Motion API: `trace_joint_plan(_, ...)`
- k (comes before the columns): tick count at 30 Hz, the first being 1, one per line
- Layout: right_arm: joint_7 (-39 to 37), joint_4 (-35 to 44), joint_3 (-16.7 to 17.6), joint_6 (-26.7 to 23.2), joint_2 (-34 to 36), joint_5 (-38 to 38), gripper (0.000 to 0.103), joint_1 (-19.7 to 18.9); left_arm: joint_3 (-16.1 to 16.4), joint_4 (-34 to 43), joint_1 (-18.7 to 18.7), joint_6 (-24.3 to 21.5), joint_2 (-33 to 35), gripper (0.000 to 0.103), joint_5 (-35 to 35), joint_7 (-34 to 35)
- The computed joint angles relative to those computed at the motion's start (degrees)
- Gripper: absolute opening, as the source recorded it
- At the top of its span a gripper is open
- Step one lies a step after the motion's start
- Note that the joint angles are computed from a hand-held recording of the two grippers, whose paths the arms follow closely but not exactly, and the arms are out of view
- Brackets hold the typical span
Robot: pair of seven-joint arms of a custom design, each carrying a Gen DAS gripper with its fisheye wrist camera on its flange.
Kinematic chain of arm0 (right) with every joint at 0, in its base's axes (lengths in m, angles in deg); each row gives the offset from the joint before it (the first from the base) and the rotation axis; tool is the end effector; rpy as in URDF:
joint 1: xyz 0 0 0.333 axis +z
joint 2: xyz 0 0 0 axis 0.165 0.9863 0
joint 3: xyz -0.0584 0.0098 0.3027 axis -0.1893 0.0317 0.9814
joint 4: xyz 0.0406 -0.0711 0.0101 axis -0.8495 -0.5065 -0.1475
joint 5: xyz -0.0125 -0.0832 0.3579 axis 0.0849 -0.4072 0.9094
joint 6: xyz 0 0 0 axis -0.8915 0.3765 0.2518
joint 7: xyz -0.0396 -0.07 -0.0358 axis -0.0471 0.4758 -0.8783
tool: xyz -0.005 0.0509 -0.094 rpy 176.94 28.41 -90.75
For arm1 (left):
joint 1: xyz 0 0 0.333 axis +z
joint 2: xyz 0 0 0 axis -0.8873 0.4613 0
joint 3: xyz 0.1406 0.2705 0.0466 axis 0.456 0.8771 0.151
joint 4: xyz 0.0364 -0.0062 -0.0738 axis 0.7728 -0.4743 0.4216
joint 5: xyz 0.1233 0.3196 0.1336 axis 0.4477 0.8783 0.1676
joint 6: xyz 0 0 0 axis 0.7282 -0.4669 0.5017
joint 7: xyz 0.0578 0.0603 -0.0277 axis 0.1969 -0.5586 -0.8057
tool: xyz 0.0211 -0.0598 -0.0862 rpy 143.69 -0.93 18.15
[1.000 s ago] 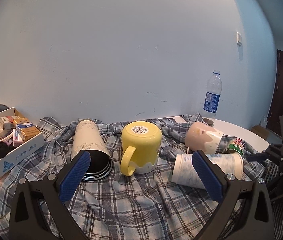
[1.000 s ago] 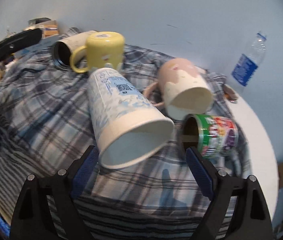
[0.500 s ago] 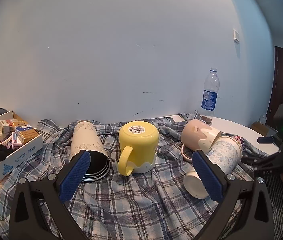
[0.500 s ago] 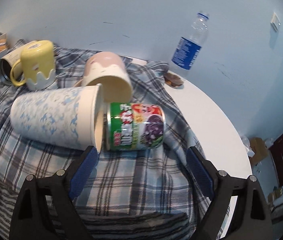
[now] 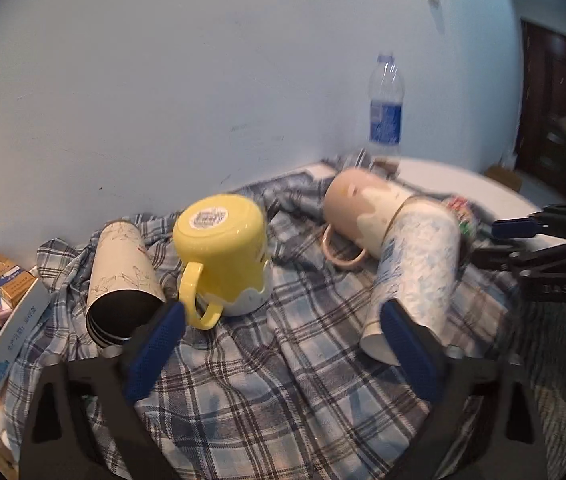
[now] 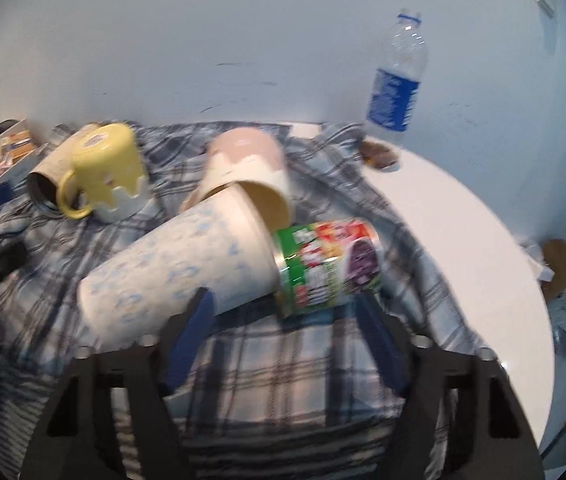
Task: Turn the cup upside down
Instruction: 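Lift the paper cup with the right gripper and swing it upward, then rotate the held paper cup with the right gripper so its opening faces down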
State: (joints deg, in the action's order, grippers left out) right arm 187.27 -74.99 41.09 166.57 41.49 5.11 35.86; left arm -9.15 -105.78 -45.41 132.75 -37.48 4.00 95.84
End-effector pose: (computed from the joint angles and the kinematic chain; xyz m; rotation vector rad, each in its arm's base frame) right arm 0.6037 0.2400 0.2875 -1.8108 1.9475 -0.7540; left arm 0.6639 -0.1266 0.2816 -1.0949 2.2047 -0.9678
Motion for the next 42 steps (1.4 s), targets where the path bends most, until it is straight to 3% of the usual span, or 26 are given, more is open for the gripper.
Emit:
trace_joint_plan(1, -1.62, 0.90, 0.96, -2.14, 0.64, 1.51, 0.032, -0.17, 3.88, 1.16, -3.85, -0.76, -0.62, 0.069, -1.30, -0.81)
trace_joint_plan(2, -2.95, 1.70, 1.83, -2.36, 1.58, 3.10, 0.031, -0.94, 6.87, 3.04, -7.01, -2.99, -0.52, 0.063, -2.20, -1.27)
trace_joint_plan(3, -4.71, 2.12, 3.12, -1.75, 2.42, 5.50, 0.030, -2.23, 7.98, 4.71, -8.31, -5.49, -0.05, 0.053, -2.73, -1.12)
trace_joint_plan(4, -7.70, 2.91, 5.38, -1.57, 3.64, 9.78, 0.029, -4.43, 8.73, 6.86, -9.41, -9.04, 0.68, 0.049, -3.40, -0.80)
trace_joint_plan(7, -13.34, 4.57, 8.83, 0.14, 6.47, 18.49, 0.026, -7.89, 9.92, 11.99, -11.25, -18.34, 2.51, 0.049, -5.77, -0.56)
trace_joint_plan(9, -16.00, 6.50, 9.50, -0.19, 8.13, 21.41, 0.026, -8.10, 10.02, 13.03, -11.66, -20.75, 2.90, 0.049, -7.49, 0.12)
trace_joint_plan(11, -18.65, 8.45, 10.05, -1.65, 9.52, 23.90, 0.025, -7.71, 7.79, 13.01, -9.87, -22.33, 3.00, 0.049, -9.57, 2.94)
trace_joint_plan(13, -19.02, 9.52, 8.07, -2.81, 9.98, 24.21, 0.021, -5.16, 5.99, 11.85, -8.04, -24.31, 2.07, 0.044, -11.79, 5.35)
trace_joint_plan(15, -21.18, 9.90, 8.49, -2.72, 10.29, 26.08, 0.018, -5.03, 6.26, 9.90, -7.68, -26.11, 0.22, 0.040, -13.41, 6.42)
trace_joint_plan(18, -23.72, 8.55, 9.47, 0.26, 9.92, 28.39, 0.016, -5.37, 10.84, 4.38, -10.73, -23.63, -3.99, 0.036, -14.33, 5.32)
trace_joint_plan(20, -25.25, 7.14, 9.67, 2.32, 9.20, 29.27, 0.014, -4.91, 11.65, 0.54, -11.11, -20.61, -6.19, 0.033, -16.20, 6.14)
trace_joint_plan(24, -28.30, 7.36, 9.30, 2.13, 9.05, 29.16, 0.014, -2.56, 7.60, -5.15, -5.94, -16.49, -9.17, 0.027, -22.35, 10.81)
trace_joint_plan(26, -33.32, 8.87, 14.06, 2.02, 10.50, 32.75, 0.014, -5.73, 4.04, -6.93, -1.38, -15.87, -10.26, 0.026, -26.67, 14.68)
trace_joint_plan(28, -37.19, 10.42, 17.56, 2.29, 12.11, 36.70, 0.014, -8.06, 4.35, -7.05, -0.55, -16.85, -10.87, 0.026, -27.76, 15.21)
trace_joint_plan(29, -38.32, 11.54, 17.74, 2.58, 12.98, 37.58, 0.014, -8.09, 4.54, -7.51, -0.17, -16.97, -11.32, 0.026, -28.74, 15.91)
trace_joint_plan(33, -37.83, 14.13, 12.16, 3.09, 13.83, 36.04, 0.014, -2.12, 7.61, -8.82, -1.43, -17.99, -12.70, 0.026, -31.01, 17.35)
trace_joint_plan(35, -38.13, 14.60, 11.75, 3.47, 13.99, 35.94, 0.014, -1.58, 7.86, -9.48, -2.10, -15.80, -12.72, 0.026, -32.29, 18.61)
trace_joint_plan(38, -42.24, 15.97, 15.53, 3.22, 15.19, 38.06, 0.014, -4.55, 8.45, -10.15, -2.83, -12.42, -12.96, 0.026, -34.10, 17.36)
trace_joint_plan(39, -44.42, 15.98, 17.81, 4.10, 15.78, 39.48, 0.014, -6.34, 7.31, -10.77, -1.73, -11.14, -13.09, 0.026, -34.94, 16.89)
trace_joint_plan(42, -49.59, 13.79, 22.35, 8.93, 16.12, 42.81, 0.014, -10.16, -3.67, -13.67, 8.43, -7.08, -13.22, 0.026, -39.16, 20.20)
